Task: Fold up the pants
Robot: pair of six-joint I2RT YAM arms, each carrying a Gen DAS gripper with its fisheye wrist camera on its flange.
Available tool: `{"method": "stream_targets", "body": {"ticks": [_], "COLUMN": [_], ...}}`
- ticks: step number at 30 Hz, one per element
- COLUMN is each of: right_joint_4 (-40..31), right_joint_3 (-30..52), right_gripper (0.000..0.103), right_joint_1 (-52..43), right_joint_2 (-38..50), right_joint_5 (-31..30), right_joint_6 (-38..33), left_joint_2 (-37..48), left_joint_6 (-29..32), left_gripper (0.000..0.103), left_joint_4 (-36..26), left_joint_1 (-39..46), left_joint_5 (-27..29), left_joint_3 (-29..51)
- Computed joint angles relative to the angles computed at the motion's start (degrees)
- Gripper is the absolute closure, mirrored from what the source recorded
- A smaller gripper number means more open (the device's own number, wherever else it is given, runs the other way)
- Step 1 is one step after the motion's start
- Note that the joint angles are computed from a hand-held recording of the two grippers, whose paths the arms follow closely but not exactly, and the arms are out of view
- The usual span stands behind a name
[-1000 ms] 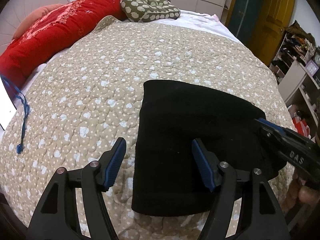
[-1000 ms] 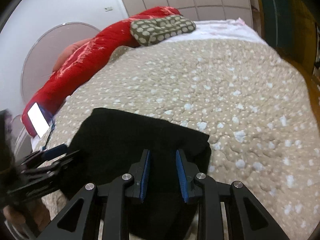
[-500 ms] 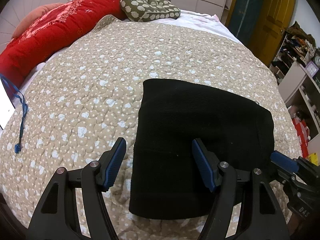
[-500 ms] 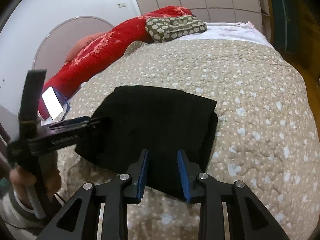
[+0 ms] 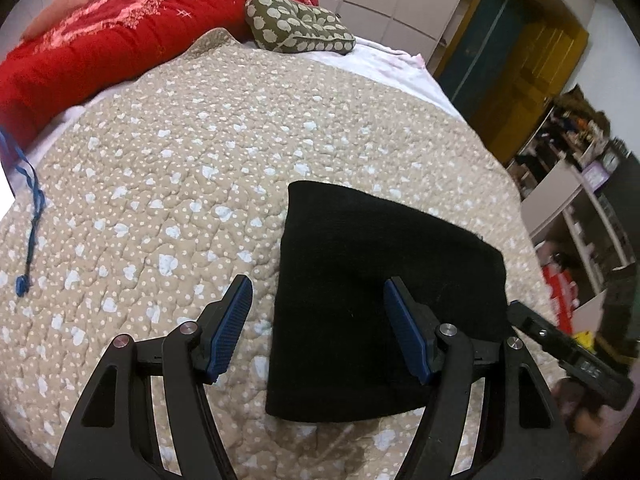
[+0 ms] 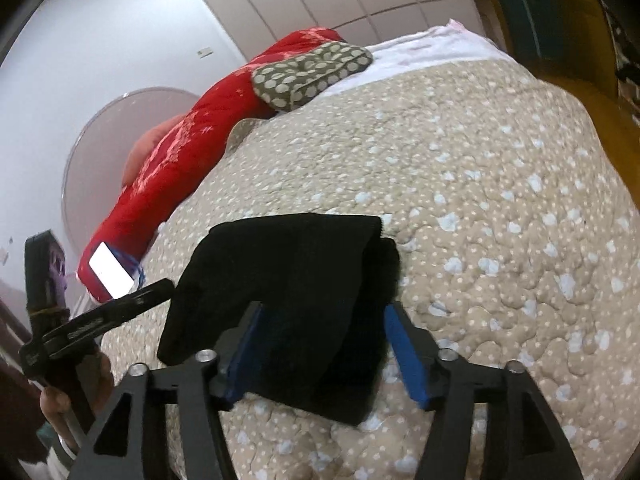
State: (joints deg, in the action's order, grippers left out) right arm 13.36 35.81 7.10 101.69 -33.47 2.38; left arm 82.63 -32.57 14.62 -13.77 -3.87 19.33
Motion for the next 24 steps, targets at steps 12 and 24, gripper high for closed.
{"method": "stream_targets", "body": {"ticks": [12,24], "right_joint_4": [1.6,8.6], "right_joint_3": [6.5,4.3], "right_gripper": [0.037,0.06], "right_joint_1": [-1.6,1.0], "right_joint_2": [12.1,10.6], "right_joint_5": [-7.6,-4.4], "right_joint_6": [2.6,3.9], "left_joint_2": [14.6,14.3], "left_joint_6": [-0.3,2.5], "left_gripper": [0.016,0.032], "left_joint_4": [11.0,7.4], "left_joint_1": [8.1,1.0], "left_joint_5": [15.8,8.5], "left_joint_3": [1.8,6.1]}}
